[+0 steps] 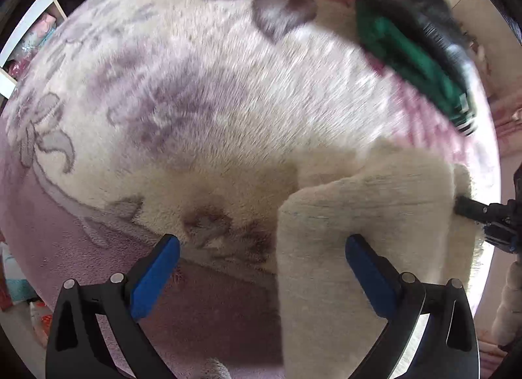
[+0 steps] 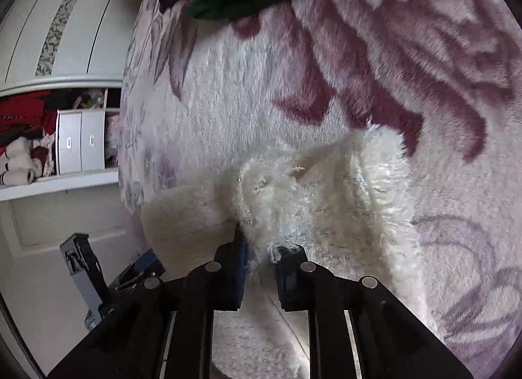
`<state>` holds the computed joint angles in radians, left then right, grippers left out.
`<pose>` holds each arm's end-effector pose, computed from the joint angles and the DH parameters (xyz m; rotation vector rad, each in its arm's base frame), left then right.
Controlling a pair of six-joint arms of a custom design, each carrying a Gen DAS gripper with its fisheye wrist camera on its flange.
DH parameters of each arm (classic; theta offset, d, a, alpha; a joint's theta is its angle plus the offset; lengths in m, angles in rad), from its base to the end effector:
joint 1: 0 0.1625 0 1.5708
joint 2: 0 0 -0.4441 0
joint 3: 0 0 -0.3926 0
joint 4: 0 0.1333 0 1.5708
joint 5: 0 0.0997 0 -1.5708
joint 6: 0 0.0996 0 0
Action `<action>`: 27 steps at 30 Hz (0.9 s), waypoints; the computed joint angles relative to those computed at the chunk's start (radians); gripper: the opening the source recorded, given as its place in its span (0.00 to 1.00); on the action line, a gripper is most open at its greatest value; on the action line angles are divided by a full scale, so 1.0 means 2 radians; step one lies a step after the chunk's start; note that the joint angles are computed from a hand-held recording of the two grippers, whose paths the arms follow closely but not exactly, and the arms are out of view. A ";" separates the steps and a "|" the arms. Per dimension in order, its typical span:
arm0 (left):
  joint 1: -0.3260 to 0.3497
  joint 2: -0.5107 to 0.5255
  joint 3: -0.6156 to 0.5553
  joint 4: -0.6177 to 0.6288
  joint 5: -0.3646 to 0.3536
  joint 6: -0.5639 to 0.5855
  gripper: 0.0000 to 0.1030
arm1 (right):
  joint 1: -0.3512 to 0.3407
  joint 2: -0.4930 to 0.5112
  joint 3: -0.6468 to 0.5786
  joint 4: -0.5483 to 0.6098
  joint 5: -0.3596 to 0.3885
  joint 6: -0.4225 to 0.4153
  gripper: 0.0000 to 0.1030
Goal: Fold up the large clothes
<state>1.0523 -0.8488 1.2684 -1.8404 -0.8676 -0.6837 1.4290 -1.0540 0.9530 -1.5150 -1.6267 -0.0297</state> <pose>-0.1946 -0.7401 0.2458 -0.1352 2.4542 -0.3575 0.0255 -0.7250 0.4934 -0.1746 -3.0765 0.0620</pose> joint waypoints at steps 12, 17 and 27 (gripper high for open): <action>-0.005 0.072 -0.084 0.029 -0.027 0.051 1.00 | -0.010 0.005 -0.035 0.034 -0.168 0.007 0.38; 0.007 0.044 -0.048 0.022 -0.035 0.025 1.00 | -0.020 0.011 -0.070 0.088 -0.133 -0.053 0.85; -0.007 -0.007 0.015 -0.049 -0.049 -0.018 1.00 | -0.052 -0.012 -0.005 0.068 -0.060 -0.046 0.87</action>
<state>1.0390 -0.8628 1.2989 -1.9388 -0.9647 -0.7192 1.3242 -1.0788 0.9425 -1.3796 -1.7477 -0.1219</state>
